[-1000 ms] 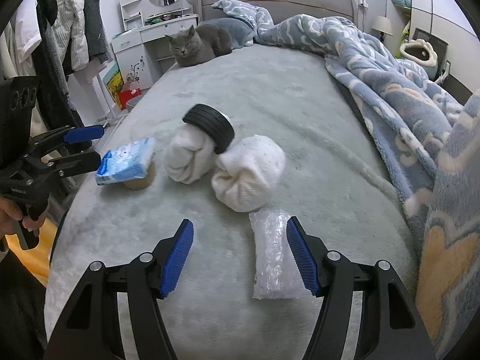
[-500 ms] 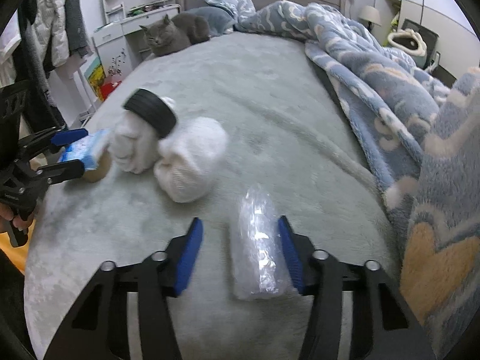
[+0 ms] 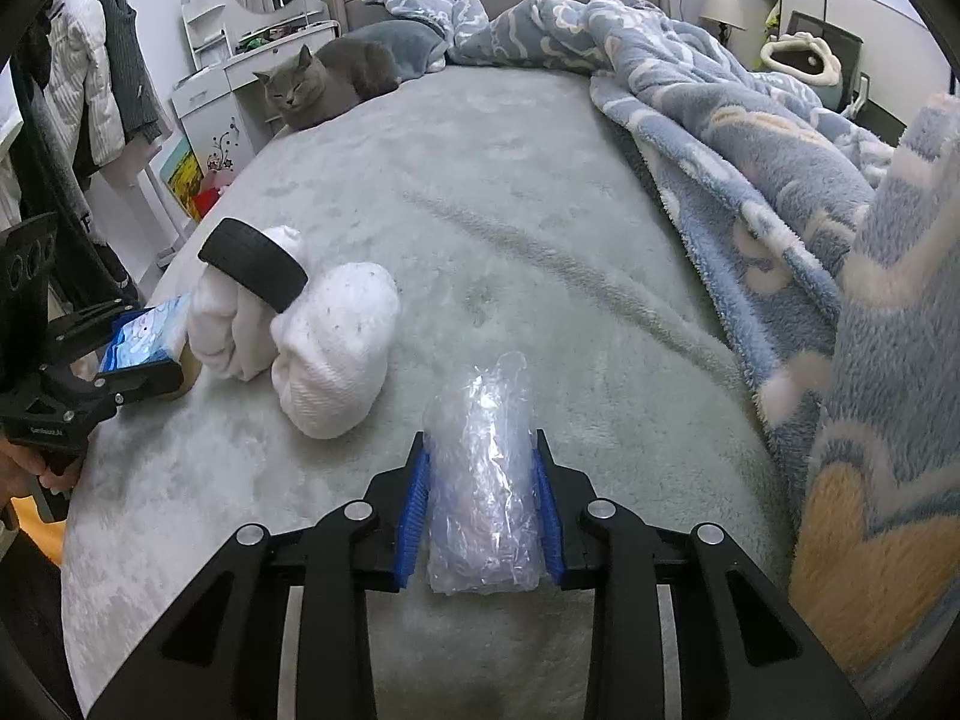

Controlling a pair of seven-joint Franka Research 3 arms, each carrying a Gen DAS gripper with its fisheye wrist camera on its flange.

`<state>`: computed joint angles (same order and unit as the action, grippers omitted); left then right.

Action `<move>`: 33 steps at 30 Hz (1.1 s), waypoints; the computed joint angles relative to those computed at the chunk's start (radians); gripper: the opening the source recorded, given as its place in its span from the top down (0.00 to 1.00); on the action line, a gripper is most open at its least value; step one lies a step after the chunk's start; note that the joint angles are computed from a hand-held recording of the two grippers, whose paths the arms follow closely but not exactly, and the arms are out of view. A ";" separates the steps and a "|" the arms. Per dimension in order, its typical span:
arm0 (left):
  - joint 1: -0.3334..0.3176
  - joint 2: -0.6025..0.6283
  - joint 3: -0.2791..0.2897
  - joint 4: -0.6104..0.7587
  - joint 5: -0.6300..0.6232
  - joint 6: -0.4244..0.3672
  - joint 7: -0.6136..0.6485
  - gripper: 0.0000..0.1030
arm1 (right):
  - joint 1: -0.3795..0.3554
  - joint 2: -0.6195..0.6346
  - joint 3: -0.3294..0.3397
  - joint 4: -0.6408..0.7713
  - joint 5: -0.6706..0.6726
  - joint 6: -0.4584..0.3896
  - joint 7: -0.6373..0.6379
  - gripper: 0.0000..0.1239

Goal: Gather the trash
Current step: 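Close the left gripper on the blue Cinnamoroll tissue pack and lift it, then carry the tissue pack and plastic bag over the green bin with both tools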

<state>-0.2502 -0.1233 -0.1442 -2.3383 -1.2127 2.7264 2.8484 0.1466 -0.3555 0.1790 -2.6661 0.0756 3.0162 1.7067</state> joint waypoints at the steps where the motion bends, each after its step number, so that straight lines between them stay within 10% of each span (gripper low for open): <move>1: 0.001 -0.003 0.001 -0.001 -0.002 -0.003 0.000 0.30 | 0.003 0.000 -0.001 0.001 0.001 -0.003 -0.001 0.74; 15: -0.015 -0.093 0.021 -0.050 -0.063 -0.010 0.017 0.37 | -0.046 -0.054 0.074 -0.008 -0.057 0.002 0.096 0.74; 33: -0.068 -0.293 0.087 -0.244 0.226 0.099 -0.323 0.37 | -0.004 -0.143 0.193 -0.033 -0.091 -0.008 0.260 0.74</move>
<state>-0.3186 -0.4161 -0.0573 -2.5825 -0.9867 2.8250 2.5250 0.1425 -0.4984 0.3718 -2.6987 -0.0158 3.0078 1.9665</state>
